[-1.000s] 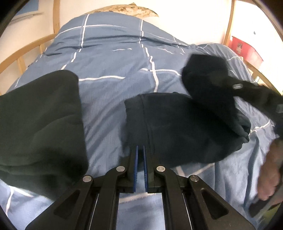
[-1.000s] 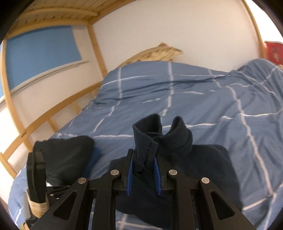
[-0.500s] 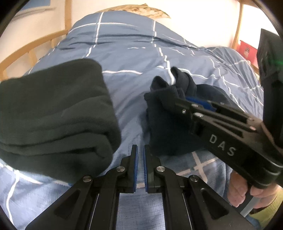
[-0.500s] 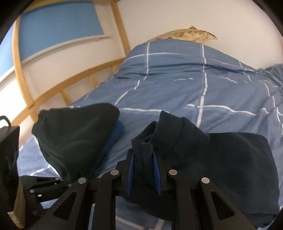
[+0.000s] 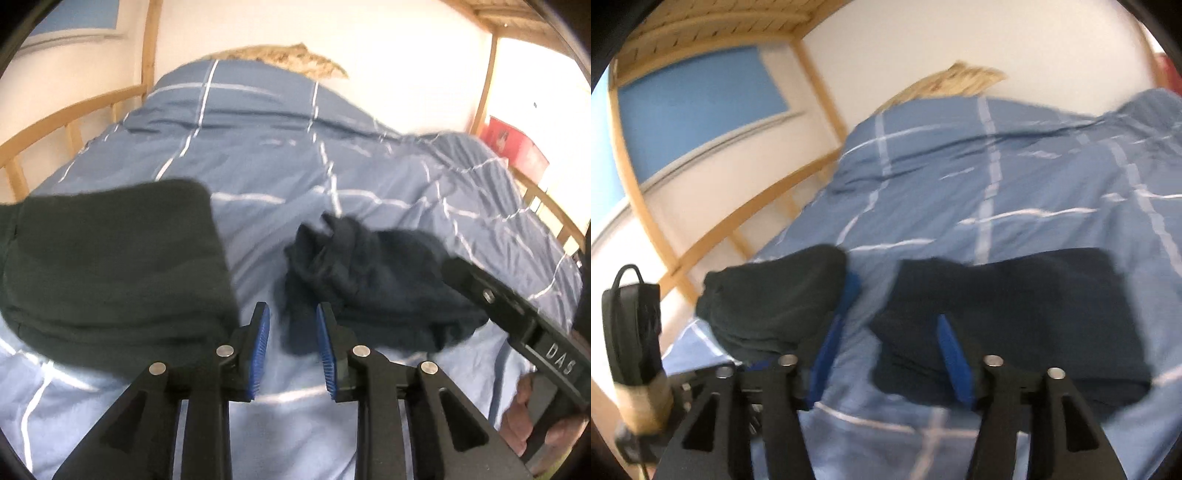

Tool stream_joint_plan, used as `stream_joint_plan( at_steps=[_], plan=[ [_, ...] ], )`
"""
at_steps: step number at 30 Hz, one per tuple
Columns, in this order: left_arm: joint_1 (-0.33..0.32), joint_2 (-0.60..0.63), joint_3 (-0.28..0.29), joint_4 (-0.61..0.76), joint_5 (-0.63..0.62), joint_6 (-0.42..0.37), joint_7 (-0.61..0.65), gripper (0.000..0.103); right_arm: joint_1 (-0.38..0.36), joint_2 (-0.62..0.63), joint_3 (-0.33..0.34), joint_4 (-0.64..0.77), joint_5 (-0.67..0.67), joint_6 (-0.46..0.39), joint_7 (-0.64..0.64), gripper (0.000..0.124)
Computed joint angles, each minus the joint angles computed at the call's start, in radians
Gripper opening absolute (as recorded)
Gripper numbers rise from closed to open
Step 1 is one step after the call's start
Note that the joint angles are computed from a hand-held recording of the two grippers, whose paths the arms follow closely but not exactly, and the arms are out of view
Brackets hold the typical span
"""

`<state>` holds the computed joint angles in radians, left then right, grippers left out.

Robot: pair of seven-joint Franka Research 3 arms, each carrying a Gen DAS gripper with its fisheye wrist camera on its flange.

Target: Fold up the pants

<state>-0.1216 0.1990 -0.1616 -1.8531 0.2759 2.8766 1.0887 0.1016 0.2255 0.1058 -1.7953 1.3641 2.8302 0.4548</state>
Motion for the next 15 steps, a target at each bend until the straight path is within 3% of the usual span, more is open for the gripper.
stream_joint_plan(
  at_steps=[2, 5, 8, 13, 15],
  plan=[
    [-0.005, 0.035, -0.003, 0.045, -0.005, -0.005, -0.009, 0.026, 0.013, -0.012, -0.012, -0.030, -0.010, 0.119, 0.037, 0.057],
    [-0.016, 0.085, -0.012, 0.108, -0.016, -0.008, 0.000, 0.026, 0.010, 0.003, -0.032, -0.045, -0.071, 0.219, 0.162, 0.058],
    [-0.033, 0.129, -0.015, 0.167, -0.009, -0.032, 0.001, 0.026, -0.011, 0.025, -0.049, -0.046, -0.178, 0.216, 0.322, 0.058],
    [-0.054, 0.166, 0.001, 0.218, -0.005, -0.104, -0.039, 0.024, -0.074, 0.051, 0.000, -0.032, -0.170, 0.246, 0.341, 0.058],
    [-0.070, 0.177, 0.020, 0.245, 0.014, -0.165, -0.080, 0.024, -0.077, 0.061, 0.005, -0.030, -0.202, 0.259, 0.368, 0.058]
  ],
)
